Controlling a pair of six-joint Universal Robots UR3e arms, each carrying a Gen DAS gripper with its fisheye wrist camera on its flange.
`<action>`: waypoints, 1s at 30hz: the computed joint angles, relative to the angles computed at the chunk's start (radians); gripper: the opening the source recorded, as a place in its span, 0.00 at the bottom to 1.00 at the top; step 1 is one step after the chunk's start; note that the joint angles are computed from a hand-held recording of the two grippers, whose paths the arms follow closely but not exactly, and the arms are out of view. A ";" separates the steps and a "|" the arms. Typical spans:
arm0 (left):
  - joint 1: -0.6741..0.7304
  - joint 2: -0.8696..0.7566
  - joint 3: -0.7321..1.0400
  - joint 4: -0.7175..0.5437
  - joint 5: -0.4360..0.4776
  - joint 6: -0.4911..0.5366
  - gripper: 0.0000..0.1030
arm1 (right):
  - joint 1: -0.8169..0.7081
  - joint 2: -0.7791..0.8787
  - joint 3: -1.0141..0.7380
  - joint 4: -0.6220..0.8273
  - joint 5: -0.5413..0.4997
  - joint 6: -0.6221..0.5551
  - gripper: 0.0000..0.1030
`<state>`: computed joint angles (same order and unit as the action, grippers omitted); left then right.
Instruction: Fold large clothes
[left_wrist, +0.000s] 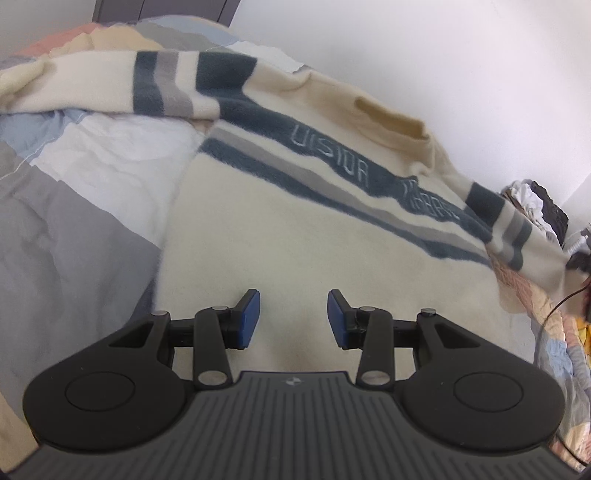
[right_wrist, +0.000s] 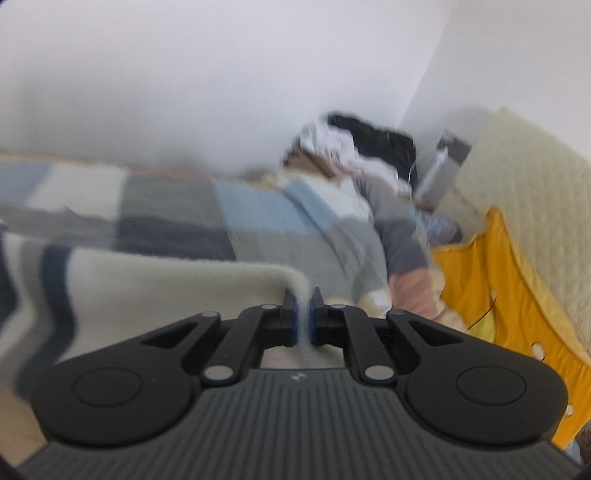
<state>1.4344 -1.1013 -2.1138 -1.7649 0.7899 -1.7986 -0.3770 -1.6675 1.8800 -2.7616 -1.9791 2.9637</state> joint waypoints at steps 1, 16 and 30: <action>-0.013 -0.021 0.007 0.014 -0.006 -0.016 0.44 | -0.018 0.043 0.013 -0.041 0.004 0.001 0.09; -0.183 -0.291 0.036 0.379 -0.025 -0.252 0.44 | -0.038 0.360 0.134 -0.389 -0.003 0.166 0.12; 0.046 -0.381 0.329 -0.263 0.008 -0.049 0.48 | 0.140 -0.287 0.326 0.027 0.033 0.378 0.63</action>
